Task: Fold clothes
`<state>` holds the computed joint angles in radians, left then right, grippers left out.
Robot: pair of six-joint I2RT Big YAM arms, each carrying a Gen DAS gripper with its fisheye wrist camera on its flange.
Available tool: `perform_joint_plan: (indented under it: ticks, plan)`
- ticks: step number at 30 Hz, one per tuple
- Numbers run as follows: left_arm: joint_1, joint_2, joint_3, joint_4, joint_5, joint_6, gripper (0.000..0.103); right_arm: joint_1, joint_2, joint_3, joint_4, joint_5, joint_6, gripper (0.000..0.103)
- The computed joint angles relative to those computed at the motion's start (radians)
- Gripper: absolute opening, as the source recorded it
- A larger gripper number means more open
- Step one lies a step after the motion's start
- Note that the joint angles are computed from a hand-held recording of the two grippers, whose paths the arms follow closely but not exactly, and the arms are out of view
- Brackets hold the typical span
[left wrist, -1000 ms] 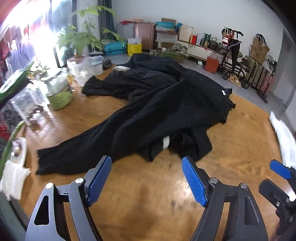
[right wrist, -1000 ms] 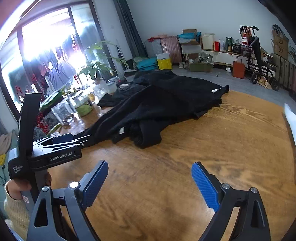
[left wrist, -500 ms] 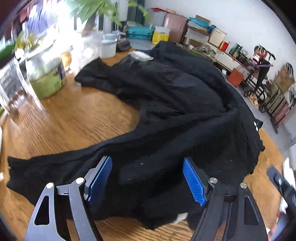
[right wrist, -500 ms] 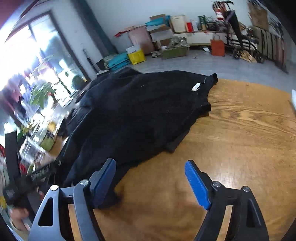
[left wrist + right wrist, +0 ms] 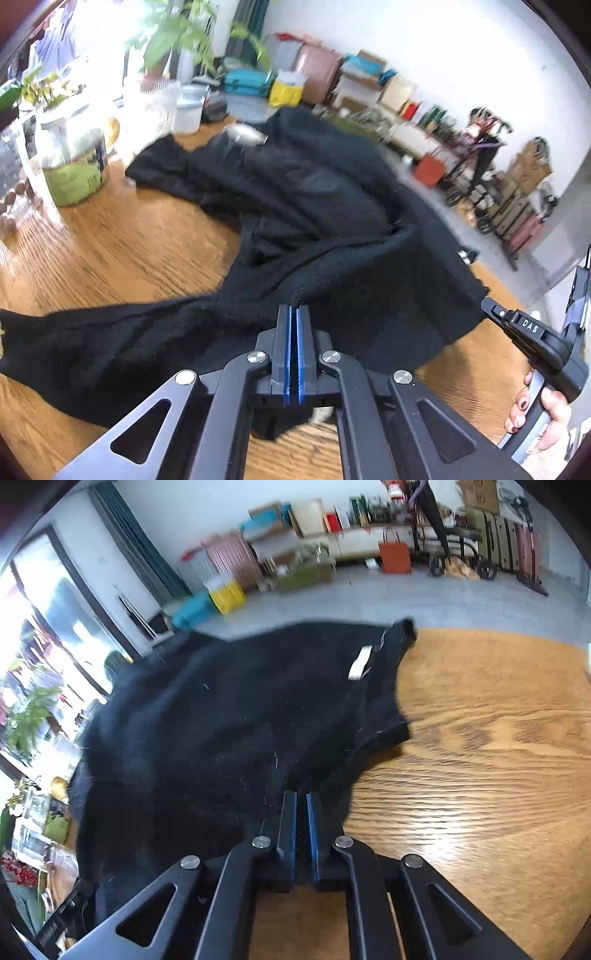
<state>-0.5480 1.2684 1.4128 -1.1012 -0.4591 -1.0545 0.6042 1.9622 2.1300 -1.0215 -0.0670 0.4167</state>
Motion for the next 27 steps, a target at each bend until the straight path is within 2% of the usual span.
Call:
perform_joint_plan:
  ticks: [2,5,8,9,13,15,16,18,21,22,23,25,27]
  plan:
    - [-0.018,-0.037,-0.021,0.043,0.026,0.005,0.002,-0.003,-0.076,-0.088,0.066,-0.002,-0.024,0.005]
    - [-0.049,-0.076,-0.036,0.098,0.068,0.032,0.002,-0.005,-0.154,-0.147,0.079,0.009,-0.02,0.001]
    - [-0.121,-0.079,-0.012,0.078,0.033,0.073,0.002,-0.004,-0.269,-0.255,0.124,0.032,-0.05,0.001]
    - [-0.136,-0.08,-0.012,0.065,0.036,0.057,0.001,-0.003,-0.296,-0.276,0.116,0.056,-0.064,0.001]
    - [-0.17,-0.111,-0.033,0.056,0.05,-0.022,0.0,-0.025,-0.324,-0.276,0.018,0.055,-0.078,0.001]
    - [-0.194,-0.154,-0.058,0.1,0.055,-0.023,0.0,-0.032,-0.312,-0.268,-0.01,0.036,-0.079,0.002]
    - [-0.207,-0.156,-0.047,0.075,0.029,-0.015,0.0,-0.037,-0.303,-0.261,-0.025,0.012,-0.07,0.007]
    - [-0.236,-0.155,-0.016,0.008,-0.023,-0.006,0.0,-0.043,-0.282,-0.252,-0.042,-0.025,-0.044,0.009]
    - [-0.221,-0.053,0.093,-0.287,-0.147,-0.111,0.0,-0.033,-0.25,-0.254,-0.019,-0.039,0.007,0.041]
    - [-0.207,-0.026,0.111,-0.356,-0.165,-0.161,0.0,-0.026,-0.245,-0.263,-0.002,-0.042,0.025,0.041]
    - [-0.187,-0.018,0.102,-0.375,-0.161,-0.197,0.0,-0.02,-0.231,-0.255,0.002,-0.045,0.037,0.041]
    - [-0.129,-0.04,0.035,-0.301,-0.068,-0.24,0.001,-0.01,-0.177,-0.198,-0.014,-0.047,0.038,0.045]
    - [-0.074,-0.063,-0.038,-0.213,0.025,-0.272,0.006,-0.002,-0.117,-0.127,-0.04,-0.043,0.035,0.049]
